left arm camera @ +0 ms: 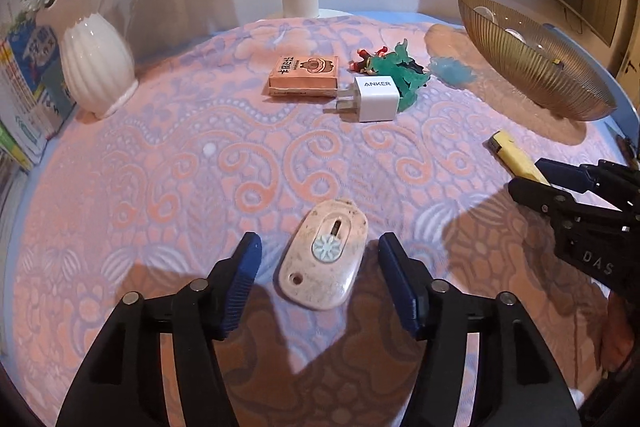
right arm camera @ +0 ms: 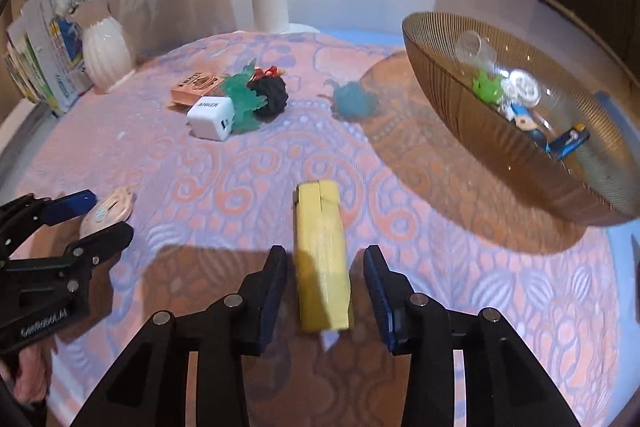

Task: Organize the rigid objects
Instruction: 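Carry yellow lighter and beige gadget over the amber bowl and open both tools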

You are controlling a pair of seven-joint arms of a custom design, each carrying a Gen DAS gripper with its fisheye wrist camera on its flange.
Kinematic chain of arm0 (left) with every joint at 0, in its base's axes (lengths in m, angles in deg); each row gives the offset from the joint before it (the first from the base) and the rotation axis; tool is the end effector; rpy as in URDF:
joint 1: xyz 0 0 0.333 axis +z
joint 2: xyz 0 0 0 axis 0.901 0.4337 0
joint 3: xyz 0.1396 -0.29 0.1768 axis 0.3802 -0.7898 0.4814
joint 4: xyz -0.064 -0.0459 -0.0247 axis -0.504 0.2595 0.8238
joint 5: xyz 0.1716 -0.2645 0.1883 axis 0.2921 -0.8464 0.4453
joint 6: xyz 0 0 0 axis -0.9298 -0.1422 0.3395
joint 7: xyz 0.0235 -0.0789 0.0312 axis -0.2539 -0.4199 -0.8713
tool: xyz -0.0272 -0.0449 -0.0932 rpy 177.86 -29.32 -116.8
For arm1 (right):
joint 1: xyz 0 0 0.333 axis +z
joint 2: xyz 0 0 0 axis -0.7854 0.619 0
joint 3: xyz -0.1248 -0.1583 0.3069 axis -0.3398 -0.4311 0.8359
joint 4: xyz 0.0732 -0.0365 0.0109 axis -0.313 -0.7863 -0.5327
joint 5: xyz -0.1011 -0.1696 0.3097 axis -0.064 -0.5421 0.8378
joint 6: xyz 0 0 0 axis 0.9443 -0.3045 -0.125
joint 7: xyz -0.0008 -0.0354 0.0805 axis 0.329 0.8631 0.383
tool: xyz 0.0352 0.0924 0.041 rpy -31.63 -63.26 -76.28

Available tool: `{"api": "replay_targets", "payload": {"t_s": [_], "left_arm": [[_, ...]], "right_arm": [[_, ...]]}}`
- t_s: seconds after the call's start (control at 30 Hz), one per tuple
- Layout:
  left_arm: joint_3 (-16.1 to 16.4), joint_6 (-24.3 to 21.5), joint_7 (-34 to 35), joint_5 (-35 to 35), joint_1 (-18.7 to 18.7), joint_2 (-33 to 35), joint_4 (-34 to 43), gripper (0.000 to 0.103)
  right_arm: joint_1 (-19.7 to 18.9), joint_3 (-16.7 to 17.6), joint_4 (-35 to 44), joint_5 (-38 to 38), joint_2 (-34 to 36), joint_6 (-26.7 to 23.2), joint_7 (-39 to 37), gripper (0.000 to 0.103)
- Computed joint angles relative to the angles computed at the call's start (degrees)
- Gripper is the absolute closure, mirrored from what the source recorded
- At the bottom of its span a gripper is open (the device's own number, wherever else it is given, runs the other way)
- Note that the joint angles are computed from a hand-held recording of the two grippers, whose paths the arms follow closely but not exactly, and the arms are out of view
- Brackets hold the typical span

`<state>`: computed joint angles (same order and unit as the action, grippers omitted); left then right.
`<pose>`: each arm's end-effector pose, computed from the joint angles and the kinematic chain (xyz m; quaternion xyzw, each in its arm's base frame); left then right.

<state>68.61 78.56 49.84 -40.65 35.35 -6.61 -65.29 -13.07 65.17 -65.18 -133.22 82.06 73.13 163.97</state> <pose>0.7085 -0.4101 0.2990 -0.4563 0.8338 -0.2636 0.1647 0.6514 0.4138 0.2728 -0.5955 0.7297 -0.2566 0.2170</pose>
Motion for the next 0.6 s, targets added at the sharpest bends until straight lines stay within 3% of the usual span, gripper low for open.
{"api": "replay_targets", "payload": {"t_s": [0.03,0.1,0.13,0.23,0.27,0.33,0.4,0.5,0.6], "left_arm": [[0.00,-0.19,-0.21,-0.12,-0.02,0.32,0.58,0.045],[-1.15,0.24,0.61,-0.34,0.52,0.54,0.70,0.064],[-1.76,0.75,1.44,-0.43,0.87,0.38,0.34,0.068],[0.65,2.66,0.70,0.40,-1.12,-0.39,-1.34,0.070],[-0.28,3.95,1.24,0.30,-0.66,-1.23,-2.90,0.070],[-6.54,8.26,5.81,-1.83,3.23,-2.95,-6.63,0.070],[-10.28,10.37,9.09,-3.84,5.28,-4.12,-8.69,0.070],[-11.92,12.60,12.08,-5.69,5.29,-5.31,-9.34,0.070],[-15.12,13.49,15.42,-7.90,6.27,-5.61,-8.56,0.070]], "right_arm": [[0.29,-0.22,0.26,-0.13,0.12,-0.40,0.08,0.065],[0.49,-0.63,-0.71,-1.26,-0.23,1.43,0.57,0.076],[0.54,-0.83,-1.38,-1.85,-0.49,2.75,0.87,0.078],[0.13,-0.97,-3.90,-3.32,-1.43,9.14,1.41,0.079],[-0.12,-0.94,-4.64,-3.40,-1.62,11.90,1.51,0.080],[-0.36,-1.68,-6.85,-3.35,-2.03,19.77,2.51,0.080],[-0.60,-2.07,-8.52,-2.12,-2.36,25.28,2.70,0.080],[3.15,-7.26,-11.17,-0.89,-3.69,29.46,4.59,0.086],[11.13,-17.83,-15.61,0.36,-5.86,32.54,7.73,0.092]]}}
